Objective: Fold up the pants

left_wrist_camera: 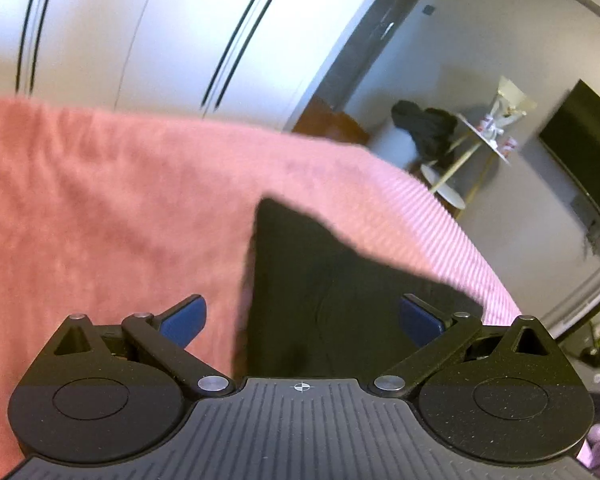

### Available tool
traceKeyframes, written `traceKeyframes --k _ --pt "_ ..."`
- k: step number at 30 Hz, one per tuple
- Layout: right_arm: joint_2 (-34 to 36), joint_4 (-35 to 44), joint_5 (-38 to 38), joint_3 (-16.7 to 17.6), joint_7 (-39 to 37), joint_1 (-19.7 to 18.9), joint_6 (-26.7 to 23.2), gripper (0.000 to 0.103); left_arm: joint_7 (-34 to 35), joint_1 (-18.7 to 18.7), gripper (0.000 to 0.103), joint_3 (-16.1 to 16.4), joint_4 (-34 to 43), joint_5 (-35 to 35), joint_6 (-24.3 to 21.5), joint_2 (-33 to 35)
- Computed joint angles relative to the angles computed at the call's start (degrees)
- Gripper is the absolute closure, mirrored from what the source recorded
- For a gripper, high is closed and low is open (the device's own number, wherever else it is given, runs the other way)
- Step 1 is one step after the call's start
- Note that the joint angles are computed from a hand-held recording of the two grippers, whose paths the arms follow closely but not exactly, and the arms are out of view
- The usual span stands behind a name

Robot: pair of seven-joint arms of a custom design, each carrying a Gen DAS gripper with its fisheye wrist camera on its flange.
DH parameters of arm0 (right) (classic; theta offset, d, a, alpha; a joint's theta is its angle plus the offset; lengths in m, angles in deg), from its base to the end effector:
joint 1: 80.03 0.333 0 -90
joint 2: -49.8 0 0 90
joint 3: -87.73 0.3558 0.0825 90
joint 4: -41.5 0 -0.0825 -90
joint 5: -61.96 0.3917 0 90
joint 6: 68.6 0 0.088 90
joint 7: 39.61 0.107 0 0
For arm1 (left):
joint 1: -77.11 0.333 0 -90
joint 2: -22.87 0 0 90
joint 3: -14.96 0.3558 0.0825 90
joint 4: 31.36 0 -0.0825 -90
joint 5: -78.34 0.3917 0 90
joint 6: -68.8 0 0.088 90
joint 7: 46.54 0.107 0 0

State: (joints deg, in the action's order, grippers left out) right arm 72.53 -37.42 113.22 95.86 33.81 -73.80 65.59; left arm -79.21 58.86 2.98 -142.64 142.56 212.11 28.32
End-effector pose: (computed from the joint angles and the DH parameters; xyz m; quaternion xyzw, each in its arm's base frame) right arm 0.7251 0.1748 0.5967 -0.6371 0.6061 0.0999 0.4655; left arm 0.5412 -0.3174 0.5186 -0.8353 0.3214 -0.3779 0.2370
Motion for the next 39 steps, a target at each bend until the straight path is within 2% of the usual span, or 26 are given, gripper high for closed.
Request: traceKeyframes --k 4,7,9,11,13,17,19,21,22,23,24,26,28,30,32,34,35,36,38,39 --pt "-3.87 -8.67 0.69 -0.19 -0.72 0.48 -0.88 0.037 -5.72 -2.25 0.0 -1.16 -0.85 -0.5 -0.81 1.83" --pt "-4.74 -11.8 -0.21 -0.96 2.63 2.08 -0.43 0.047 -10.81 -4.47 0.0 -1.56 -1.7 0.81 -1.67 2.41" --pt "-4.97 -13.29 0.73 -1.05 4.0 2.83 2.14 0.051 -11.37 -5.74 0.0 -2.03 -1.58 0.47 -3.63 2.93" --pt "-4.77 -13.44 1.14 -1.32 6.98 3.25 3.7 0.05 -10.83 -6.68 0.0 -2.21 -1.02 0.08 -5.47 3.37" --pt "-4.24 -13.93 2.13 -1.32 11.05 3.92 6.38 0.045 -11.77 -7.42 0.0 -2.15 -0.92 0.44 -6.45 3.61" --pt "-4.64 -16.3 5.68 -0.57 13.84 3.71 10.98 0.044 -13.65 -8.07 0.0 -1.73 -0.65 1.69 -7.21 4.4" --pt "-4.99 -17.41 2.97 -0.9 14.29 4.62 12.21 0.067 -13.22 -9.06 0.0 -2.01 0.08 1.27 -11.09 4.61" --pt "-5.89 -17.26 3.61 -0.23 10.76 3.9 11.84 0.076 -13.73 -10.27 0.0 -2.22 0.56 2.53 -15.29 4.53" --pt "-4.51 -16.37 5.92 -0.41 7.34 3.78 12.89 0.078 -13.82 -10.82 0.0 -2.37 0.85 3.05 -17.6 4.59" --pt "-5.12 -16.62 9.02 1.41 3.31 2.04 12.71 0.079 -13.38 -11.23 0.0 -2.56 1.19 3.08 -19.77 4.64" --pt "-6.35 -17.92 10.23 1.5 -0.18 2.28 14.61 0.079 -12.54 -11.38 0.0 -2.71 1.52 2.44 -21.27 4.77" --pt "-7.09 -20.39 5.12 0.02 -1.64 4.63 19.23 0.079 -11.83 -11.3 0.0 -2.83 1.79 0.87 -22.54 4.85" --pt "-5.24 -20.68 -3.76 -2.3 3.37 6.93 19.72 0.078 -9.8 -10.36 0.0 -2.79 1.83 -2.39 -21.14 5.15" --pt "-4.48 -21.96 -0.85 0.94 -4.91 4.83 23.28 0.078 -6.81 -9.62 0.0 -2.66 1.94 -5.29 -19.7 5.76" --pt "-5.67 -22.44 -3.09 0.43 -5.84 5.28 22.61 0.076 -5.86 -9.62 0.0 -2.41 1.79 -6.31 -19.7 5.92" --pt "-7.53 -23.38 -7.44 -1.35 -1.76 6.35 21.55 0.06 -6.55 -10.18 0.0 -2.36 1.95 -5.89 -20.58 5.73" --pt "-8.43 -24.22 -9.5 -1.94 -0.85 6.78 22.0 0.056 -5.87 -10.48 0.0 -2.42 2.31 -5.47 -21.35 5.96" --pt "-9.08 -24.87 -13.92 -3.12 1.02 7.74 21.92 0.047 -4.09 -10.6 0.0 -2.53 2.94 -5.87 -22.06 6.49" --pt "-11.24 -27.15 -25.38 -5.86 5.56 9.85 21.14 0.046 -1.99 -10.48 0.0 -2.44 3.42 -7.22 -21.89 7.11" --pt "-12.93 -28.59 -27.05 -5.71 4.83 9.51 20.38 0.042 -1.29 -10.61 0.0 -2.4 3.67 -7.58 -22.12 7.18"
